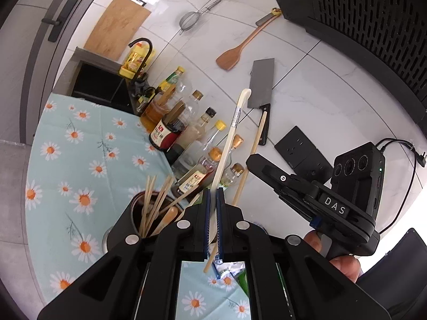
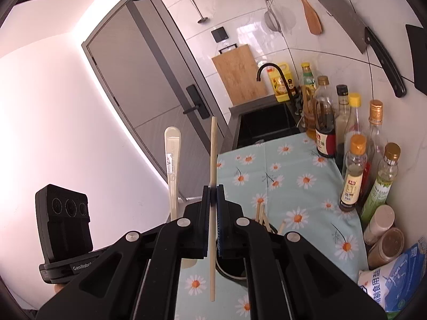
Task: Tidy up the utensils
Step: 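Lower the spoon and chopstick into the black holder and open both grippers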
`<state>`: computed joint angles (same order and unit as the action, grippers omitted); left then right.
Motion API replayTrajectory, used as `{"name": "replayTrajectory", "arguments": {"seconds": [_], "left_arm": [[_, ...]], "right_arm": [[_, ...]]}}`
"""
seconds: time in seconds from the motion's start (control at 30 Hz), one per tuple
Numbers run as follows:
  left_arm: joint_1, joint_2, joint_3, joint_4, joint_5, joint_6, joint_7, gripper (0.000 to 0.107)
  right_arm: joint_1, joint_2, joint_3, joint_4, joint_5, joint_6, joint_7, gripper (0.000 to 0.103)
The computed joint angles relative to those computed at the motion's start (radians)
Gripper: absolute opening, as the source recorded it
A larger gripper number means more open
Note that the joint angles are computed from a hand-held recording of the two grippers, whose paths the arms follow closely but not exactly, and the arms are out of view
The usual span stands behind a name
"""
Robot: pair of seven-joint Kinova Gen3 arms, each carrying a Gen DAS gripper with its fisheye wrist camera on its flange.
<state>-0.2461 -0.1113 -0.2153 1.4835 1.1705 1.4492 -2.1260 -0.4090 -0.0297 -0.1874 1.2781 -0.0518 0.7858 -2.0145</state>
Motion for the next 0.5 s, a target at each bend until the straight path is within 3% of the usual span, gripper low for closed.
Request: {"name": "replayTrajectory", "arguments": {"seconds": [0.5], "left_arm": [[-0.018,0.062,0.045,0.004,0.094,-0.056,-0.043,0.003]], "right_arm": [[-0.021,0.044,0.003,-0.002,0.166,-0.109,-0.104,0.006]]}}
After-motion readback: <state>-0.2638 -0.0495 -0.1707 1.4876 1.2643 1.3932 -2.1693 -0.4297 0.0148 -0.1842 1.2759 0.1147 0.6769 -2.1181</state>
